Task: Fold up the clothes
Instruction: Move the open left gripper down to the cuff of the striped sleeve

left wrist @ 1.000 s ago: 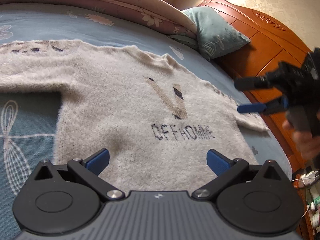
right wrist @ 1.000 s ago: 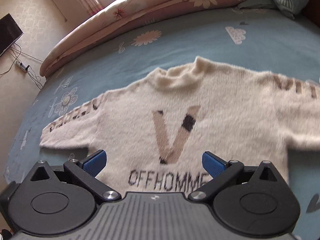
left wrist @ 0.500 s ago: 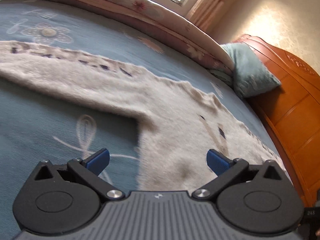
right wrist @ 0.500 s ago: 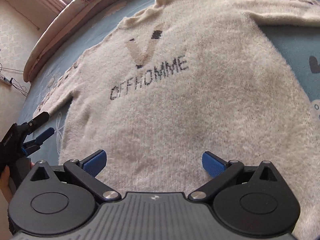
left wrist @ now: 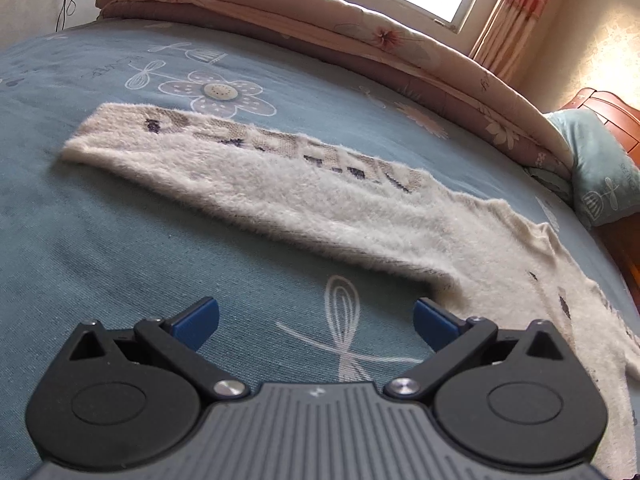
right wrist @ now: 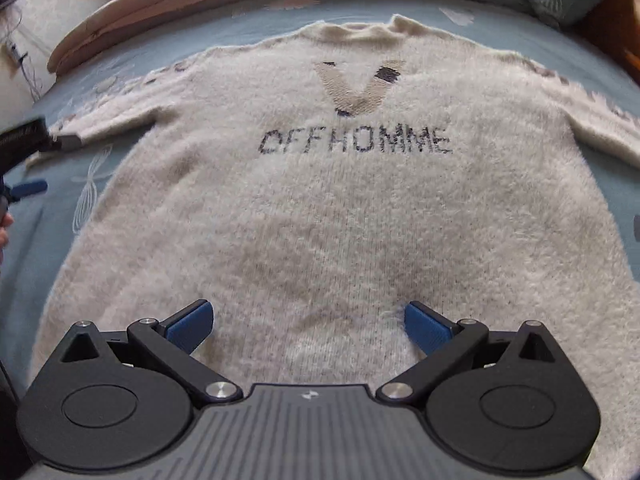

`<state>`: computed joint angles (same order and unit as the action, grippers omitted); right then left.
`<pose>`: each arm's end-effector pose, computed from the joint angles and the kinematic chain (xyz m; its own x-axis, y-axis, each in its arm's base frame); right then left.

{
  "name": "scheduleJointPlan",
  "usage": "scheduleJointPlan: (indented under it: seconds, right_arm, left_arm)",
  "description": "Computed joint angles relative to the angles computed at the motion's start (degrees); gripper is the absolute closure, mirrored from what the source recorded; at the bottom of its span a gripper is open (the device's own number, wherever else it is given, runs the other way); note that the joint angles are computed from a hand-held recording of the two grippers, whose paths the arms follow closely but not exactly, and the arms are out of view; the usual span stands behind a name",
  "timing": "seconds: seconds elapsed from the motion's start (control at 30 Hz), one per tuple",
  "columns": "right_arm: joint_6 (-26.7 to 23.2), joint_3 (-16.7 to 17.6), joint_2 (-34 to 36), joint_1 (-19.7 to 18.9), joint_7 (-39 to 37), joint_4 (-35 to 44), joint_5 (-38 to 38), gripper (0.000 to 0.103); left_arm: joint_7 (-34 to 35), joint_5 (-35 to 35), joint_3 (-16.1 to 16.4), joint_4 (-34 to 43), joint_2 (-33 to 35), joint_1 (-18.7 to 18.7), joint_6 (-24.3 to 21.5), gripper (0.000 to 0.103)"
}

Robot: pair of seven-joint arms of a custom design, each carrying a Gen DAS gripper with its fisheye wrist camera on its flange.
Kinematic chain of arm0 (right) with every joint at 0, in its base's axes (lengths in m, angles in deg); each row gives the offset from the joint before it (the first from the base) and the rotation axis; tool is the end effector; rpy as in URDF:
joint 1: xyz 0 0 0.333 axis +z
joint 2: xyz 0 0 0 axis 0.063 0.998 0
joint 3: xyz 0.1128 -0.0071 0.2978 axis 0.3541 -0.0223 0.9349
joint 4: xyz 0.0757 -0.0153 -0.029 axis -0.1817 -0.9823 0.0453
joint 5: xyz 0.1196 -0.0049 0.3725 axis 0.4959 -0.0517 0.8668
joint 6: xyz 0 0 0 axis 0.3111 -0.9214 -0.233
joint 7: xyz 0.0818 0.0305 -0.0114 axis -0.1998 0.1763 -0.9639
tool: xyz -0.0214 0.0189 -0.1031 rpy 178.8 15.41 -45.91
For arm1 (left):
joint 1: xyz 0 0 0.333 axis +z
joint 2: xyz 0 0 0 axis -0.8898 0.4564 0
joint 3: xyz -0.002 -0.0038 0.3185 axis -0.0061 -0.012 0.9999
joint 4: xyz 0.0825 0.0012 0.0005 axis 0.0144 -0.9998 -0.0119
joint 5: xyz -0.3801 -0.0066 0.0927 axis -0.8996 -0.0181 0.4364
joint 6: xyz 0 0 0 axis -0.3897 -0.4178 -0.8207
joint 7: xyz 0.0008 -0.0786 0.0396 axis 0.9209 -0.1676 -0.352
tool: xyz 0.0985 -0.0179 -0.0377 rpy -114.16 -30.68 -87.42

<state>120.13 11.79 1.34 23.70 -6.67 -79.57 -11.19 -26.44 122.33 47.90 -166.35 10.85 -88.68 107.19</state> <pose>0.6503 0.2888 0.4869 0.6886 -0.7179 -0.1022 -0.6390 -0.5341 -0.5536 0.5153 -0.3642 0.4871 0.6879 -0.6503 0.3223 -0.3038 -0.6613 -0.6859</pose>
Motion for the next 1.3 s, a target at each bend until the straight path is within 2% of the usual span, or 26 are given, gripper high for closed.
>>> scheduleJointPlan:
  seconds: [0.1,0.17,0.27,0.37,0.43,0.5,0.57,0.6,0.73,0.77,0.87,0.93,1.07,1.17,1.3]
  right_arm:
    - [6.0,-0.1,-3.3,0.9,-3.2,-6.5,-1.9,0.0]
    - [8.9,0.6,-4.4,0.3,-4.7,-9.0,0.2,0.0]
    - [10.0,0.7,-4.9,0.0,-5.0,-9.9,1.7,0.0]
    - [8.3,1.3,-5.4,-0.7,-5.4,-9.4,4.5,0.0]
    - [8.1,2.6,-6.3,-1.8,-8.2,-10.2,8.9,0.0]
    - [8.0,3.2,-6.7,-2.2,-9.9,-10.9,11.8,0.0]
    - [8.3,3.0,-6.7,-1.8,-10.0,-11.4,12.7,0.0]
    - [8.6,3.0,-6.7,-1.7,-10.1,-11.7,13.1,0.0]
    - [8.5,2.9,-6.3,-1.6,-12.0,-11.3,13.9,0.0]
    - [8.2,2.9,-6.0,-1.7,-11.9,-10.9,14.3,0.0]
    - [9.1,3.1,-5.8,-1.8,-12.5,-11.0,15.6,0.0]
    - [10.8,3.4,-6.1,-1.7,-14.0,-12.0,16.4,0.0]
    - [15.2,4.5,-7.2,-1.9,-20.8,-15.2,19.0,0.0]
    - [16.6,5.6,-7.7,-2.9,-27.3,-16.6,23.3,0.0]
    - [16.2,5.8,-7.8,-3.4,-32.2,-16.8,27.5,0.0]
  left_arm:
    - [-0.5,0.7,0.0,1.7,1.2,-1.0,-4.4,0.001]
    - [0.2,1.8,0.1,3.2,2.2,-2.0,-8.5,0.0]
    - [-3.3,5.2,0.4,-0.2,-0.2,-1.9,-6.4,0.001]
    - [-18.7,14.2,0.6,-9.7,-6.8,-0.1,2.2,0.001]
    - [-31.6,20.3,0.0,-15.2,-10.7,1.5,4.5,0.002]
    - [-43.2,23.6,-0.7,-19.9,-14.0,3.5,6.2,0.008]
    - [-52.5,26.5,-1.1,-23.8,-16.6,5.8,8.7,0.023]
    - [-55.5,27.0,-1.2,-25.1,-17.4,6.8,9.7,0.026]
    - [-58.9,24.0,-2.6,-26.2,-17.9,8.8,8.4,0.033]
    - [-60.4,23.7,-2.8,-26.3,-17.8,9.0,8.3,0.041]
    - [-63.5,23.4,-3.4,-26.2,-17.2,9.3,7.1,0.054]
    - [-64.6,22.9,-3.7,-26.1,-16.9,9.2,6.0,0.058]
    - [-64.2,20.2,-3.6,-25.7,-16.6,9.0,4.7,0.058]
    - [-65.4,18.6,-2.8,-26.2,-16.9,9.5,6.1,0.058]
    - [-64.1,16.4,-1.1,-26.6,-17.1,11.3,11.0,0.058]
